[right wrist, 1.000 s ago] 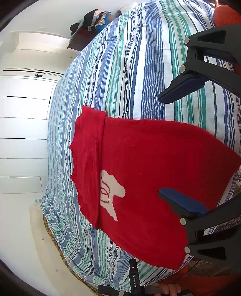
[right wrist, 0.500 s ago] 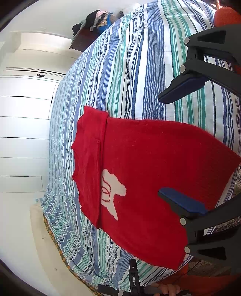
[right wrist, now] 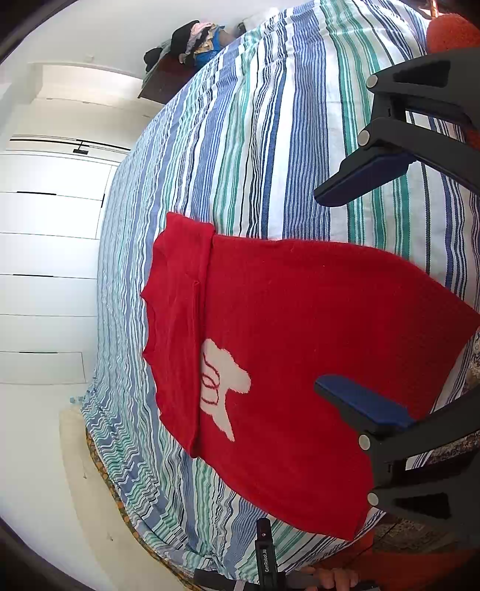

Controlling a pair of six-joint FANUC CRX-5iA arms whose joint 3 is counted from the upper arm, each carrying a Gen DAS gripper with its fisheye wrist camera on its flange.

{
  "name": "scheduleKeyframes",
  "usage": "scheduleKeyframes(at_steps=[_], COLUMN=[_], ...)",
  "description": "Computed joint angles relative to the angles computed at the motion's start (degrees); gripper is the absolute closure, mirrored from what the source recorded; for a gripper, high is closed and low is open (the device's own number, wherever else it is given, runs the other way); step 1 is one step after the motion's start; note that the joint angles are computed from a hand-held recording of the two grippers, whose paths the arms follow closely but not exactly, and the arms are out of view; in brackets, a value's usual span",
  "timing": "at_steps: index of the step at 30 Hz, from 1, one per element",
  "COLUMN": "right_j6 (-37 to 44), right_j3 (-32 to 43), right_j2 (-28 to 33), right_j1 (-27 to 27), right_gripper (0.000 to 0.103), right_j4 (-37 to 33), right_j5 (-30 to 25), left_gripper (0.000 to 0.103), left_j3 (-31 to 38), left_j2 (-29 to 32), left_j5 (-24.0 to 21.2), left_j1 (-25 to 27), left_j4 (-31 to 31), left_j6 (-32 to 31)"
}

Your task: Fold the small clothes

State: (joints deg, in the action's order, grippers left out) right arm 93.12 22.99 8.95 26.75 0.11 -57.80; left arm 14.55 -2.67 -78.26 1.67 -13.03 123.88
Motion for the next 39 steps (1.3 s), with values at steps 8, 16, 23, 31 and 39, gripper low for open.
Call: scheduleKeyframes(at_steps=[8,16,23,31,39], right_j6=[0.14,6.52,1.32,-9.92,-13.87], right_j3=[0.06,13.85,26.79,39.12,46.79], right_j2=[-0.64,7.89,13.14,22.99,27.72], right_j1=[-0.11,-2.9,-10.53,-18.61,-21.75], right_gripper=[0.011,0.011,0.013,0.024,0.098], right_j4=[-0.47,-10.83,-22.19,-39.05,-53.21], right_j5=[1.01,-18.82,-31.04,-49.3,-58.52], left_gripper=[0.001,0.001,0.003,0.076,0.098], left_j3=[-2.41,4.16,-4.02,-5.78,-10.2], left_j2=[-2.72,5.0,-0.36,2.9,1.08], left_j5=[4.71,-6.24,-2.02,-4.33,-0.8], left_j1=[2.91,-3.42,3.4,2.99,8.04], left_j4=[8.3,5.81,26.19,33.4,47.45], left_j6=[-2.16,-11.68,-15.37,-17.39,-19.74])
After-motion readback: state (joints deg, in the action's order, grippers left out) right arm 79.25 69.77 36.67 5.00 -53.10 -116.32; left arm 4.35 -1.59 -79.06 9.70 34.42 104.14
